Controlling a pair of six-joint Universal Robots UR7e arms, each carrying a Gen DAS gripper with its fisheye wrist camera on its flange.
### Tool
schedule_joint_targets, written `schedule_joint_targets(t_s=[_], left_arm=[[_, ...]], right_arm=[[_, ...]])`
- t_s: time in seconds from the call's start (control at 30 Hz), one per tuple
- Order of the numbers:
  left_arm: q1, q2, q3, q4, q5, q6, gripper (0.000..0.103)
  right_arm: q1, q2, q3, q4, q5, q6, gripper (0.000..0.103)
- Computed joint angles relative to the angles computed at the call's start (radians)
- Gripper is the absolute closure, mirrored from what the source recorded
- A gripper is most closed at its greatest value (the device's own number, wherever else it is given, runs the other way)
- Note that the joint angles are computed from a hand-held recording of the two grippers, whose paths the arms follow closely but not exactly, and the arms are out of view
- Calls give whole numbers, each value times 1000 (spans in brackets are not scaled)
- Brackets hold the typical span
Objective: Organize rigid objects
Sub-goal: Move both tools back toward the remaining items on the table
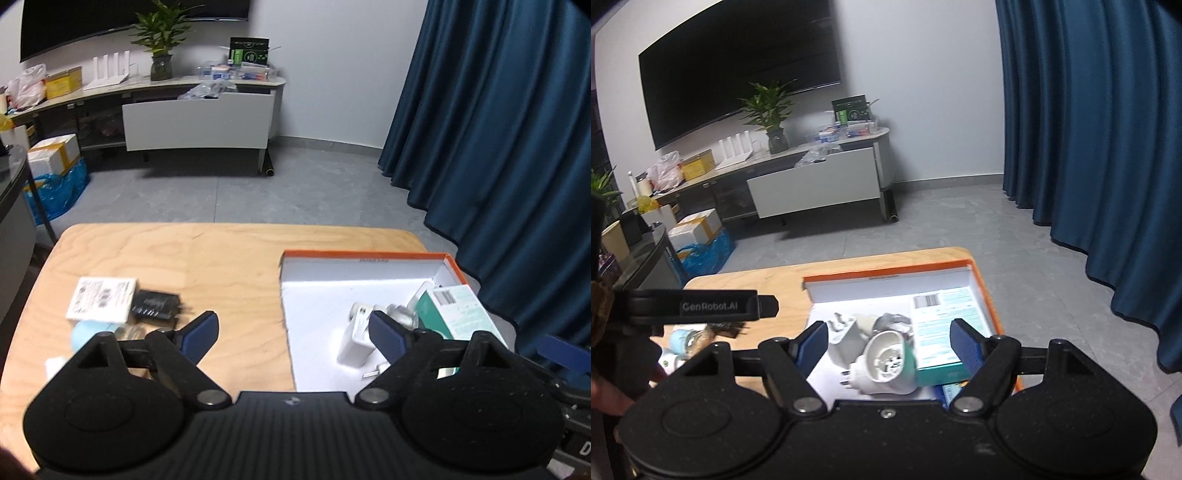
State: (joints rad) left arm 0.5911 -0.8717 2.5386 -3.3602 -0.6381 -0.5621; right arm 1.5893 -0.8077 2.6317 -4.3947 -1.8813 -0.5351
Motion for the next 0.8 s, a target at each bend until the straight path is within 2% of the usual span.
schedule_joint_targets(t_s=[0.17, 0.8], left_arm=[[-20, -42, 32, 61, 13, -65, 11], [-58, -166, 144, 168, 67, -187, 11]], right_arm=[[40, 18, -8, 16, -22, 12, 16], [140, 81, -61, 99, -62, 38, 16]])
